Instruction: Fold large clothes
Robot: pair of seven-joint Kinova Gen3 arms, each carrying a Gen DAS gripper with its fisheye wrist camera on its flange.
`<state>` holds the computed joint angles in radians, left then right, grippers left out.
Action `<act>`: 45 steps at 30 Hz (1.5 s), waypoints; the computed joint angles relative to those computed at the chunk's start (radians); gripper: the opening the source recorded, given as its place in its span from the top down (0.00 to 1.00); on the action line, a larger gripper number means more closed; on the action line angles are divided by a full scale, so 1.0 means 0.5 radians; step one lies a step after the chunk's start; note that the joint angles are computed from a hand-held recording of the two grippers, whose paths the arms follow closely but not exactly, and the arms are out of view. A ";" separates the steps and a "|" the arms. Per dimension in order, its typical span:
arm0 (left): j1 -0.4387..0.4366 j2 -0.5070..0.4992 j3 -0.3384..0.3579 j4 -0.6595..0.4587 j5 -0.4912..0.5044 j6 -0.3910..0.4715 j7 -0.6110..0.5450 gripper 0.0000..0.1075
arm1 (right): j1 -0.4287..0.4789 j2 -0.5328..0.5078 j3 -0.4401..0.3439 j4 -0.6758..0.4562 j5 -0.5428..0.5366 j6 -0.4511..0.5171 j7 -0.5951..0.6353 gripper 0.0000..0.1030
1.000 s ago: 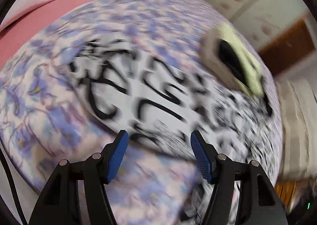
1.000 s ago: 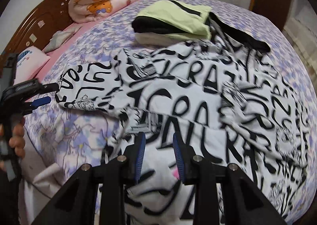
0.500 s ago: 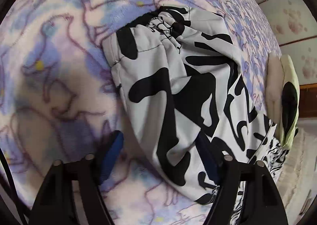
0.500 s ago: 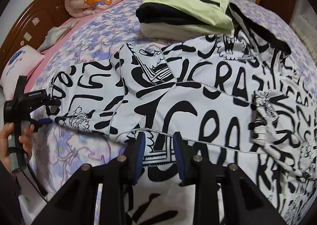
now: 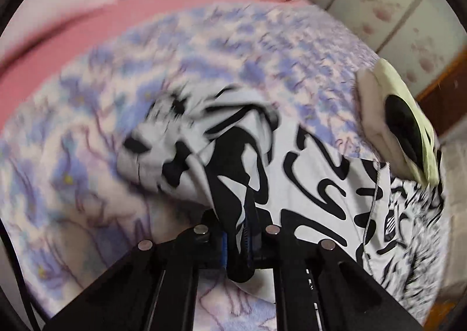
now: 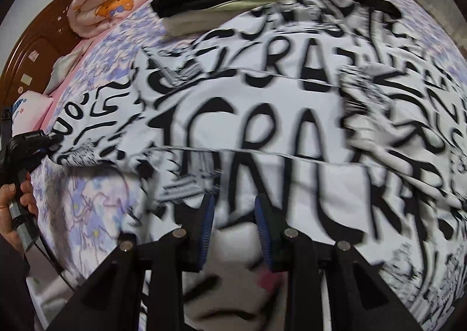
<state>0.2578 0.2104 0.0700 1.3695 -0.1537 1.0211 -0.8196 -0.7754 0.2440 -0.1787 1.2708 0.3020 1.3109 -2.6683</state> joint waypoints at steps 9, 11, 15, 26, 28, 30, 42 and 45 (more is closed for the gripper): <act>0.573 0.030 0.197 -0.335 -0.455 0.001 0.172 0.95 | 0.152 -0.472 -0.091 0.411 0.084 0.068 -0.256 0.72; 0.720 0.093 0.242 -0.437 -0.481 -0.042 0.127 0.95 | 0.215 -0.542 -0.126 0.468 0.085 0.061 -0.308 0.72; 1.030 0.319 0.300 -0.679 -0.517 -0.031 -0.032 0.95 | 0.345 -0.681 -0.188 0.598 0.070 0.055 -0.372 0.72; 1.211 0.635 0.330 -0.918 -0.075 0.271 -0.476 0.46 | 0.673 -0.970 -0.242 0.897 -0.136 -0.070 -0.263 0.72; 1.188 0.529 0.293 -0.786 -0.005 0.171 -0.501 0.38 | 0.725 -0.989 -0.258 0.915 -0.152 -0.114 -0.246 0.72; 1.182 0.434 0.247 -0.704 0.026 0.109 -0.476 0.32 | 0.772 -1.008 -0.273 0.929 -0.161 -0.177 -0.246 0.68; 1.007 -0.002 0.229 -0.131 -0.105 -0.052 0.067 0.31 | 0.630 -0.633 -0.386 0.537 0.101 -0.293 0.056 0.51; 0.935 -0.046 0.273 -0.021 -0.081 -0.058 0.106 0.31 | 0.500 -0.426 -0.350 0.384 0.214 -0.207 0.172 0.50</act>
